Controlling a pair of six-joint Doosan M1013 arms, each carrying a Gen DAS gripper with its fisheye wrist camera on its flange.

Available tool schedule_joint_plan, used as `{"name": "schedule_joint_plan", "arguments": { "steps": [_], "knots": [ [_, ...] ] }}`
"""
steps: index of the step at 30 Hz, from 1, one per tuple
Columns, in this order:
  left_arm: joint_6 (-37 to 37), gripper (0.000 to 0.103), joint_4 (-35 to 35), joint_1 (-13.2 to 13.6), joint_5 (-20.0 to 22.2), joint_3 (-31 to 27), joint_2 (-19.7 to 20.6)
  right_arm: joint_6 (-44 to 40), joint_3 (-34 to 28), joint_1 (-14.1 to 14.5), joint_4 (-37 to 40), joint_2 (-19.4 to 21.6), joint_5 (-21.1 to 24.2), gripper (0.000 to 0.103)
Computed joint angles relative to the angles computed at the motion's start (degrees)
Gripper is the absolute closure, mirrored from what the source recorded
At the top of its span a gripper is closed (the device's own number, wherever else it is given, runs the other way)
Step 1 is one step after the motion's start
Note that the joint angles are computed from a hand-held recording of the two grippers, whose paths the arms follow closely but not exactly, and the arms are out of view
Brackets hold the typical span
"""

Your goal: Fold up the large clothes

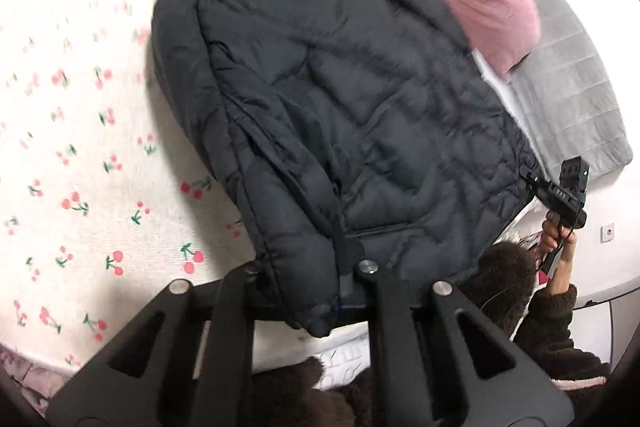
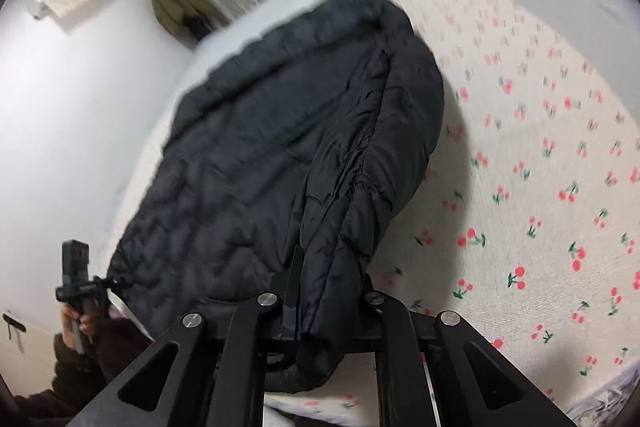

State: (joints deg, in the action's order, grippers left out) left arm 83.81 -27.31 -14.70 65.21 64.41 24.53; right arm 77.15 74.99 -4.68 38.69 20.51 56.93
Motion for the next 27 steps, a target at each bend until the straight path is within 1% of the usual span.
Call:
{"name": "schedule_joint_plan", "arguments": {
  "steps": [2,6,9,11,15,17,19,21,23,25,27],
  "knots": [
    [1.21,0.090,-1.42,-0.04,-3.48,1.57,-2.03,-1.04,0.30,-0.10,1.26,-1.11,-1.20,0.093],
    [4.00,0.091,-3.43,-0.07,-8.02,4.01,-5.74,-4.37,1.14,-0.40,4.11,-3.63,-2.94,0.094],
    [6.37,0.091,-4.72,-0.16,-10.36,5.53,-8.29,-6.16,1.86,-0.36,4.66,-5.82,-4.26,0.094],
    [7.82,0.091,-5.03,-0.17,-11.63,6.47,-10.07,-5.61,1.77,-0.03,3.89,-6.74,-4.82,0.094],
    [11.93,0.091,-6.18,-0.06,-13.59,8.12,-13.56,-5.12,2.19,-0.29,2.52,-9.35,-6.00,0.094],
    [13.13,0.091,-6.23,-0.13,-14.11,7.90,-14.14,-5.43,2.12,-0.49,1.74,-10.49,-6.67,0.094],
    [13.11,0.090,-5.82,0.11,-14.83,7.54,-14.16,-5.93,1.60,-0.60,1.79,-10.77,-6.92,0.094],
    [10.74,0.089,-3.39,-0.16,-16.63,6.74,-13.33,-5.86,0.47,-0.40,1.17,-10.06,-7.33,0.093],
    [7.35,0.089,-1.11,-0.03,-17.65,4.82,-11.55,-3.51,-1.27,0.39,-1.98,-8.73,-7.74,0.093],
    [3.69,0.089,1.91,-0.54,-19.91,3.39,-10.09,-0.47,-3.56,1.37,-5.26,-6.96,-8.38,0.093],
    [0.70,0.089,3.63,-0.53,-22.05,0.39,-7.57,3.51,-6.82,2.48,-9.72,-4.37,-10.29,0.093]
  ]
}}
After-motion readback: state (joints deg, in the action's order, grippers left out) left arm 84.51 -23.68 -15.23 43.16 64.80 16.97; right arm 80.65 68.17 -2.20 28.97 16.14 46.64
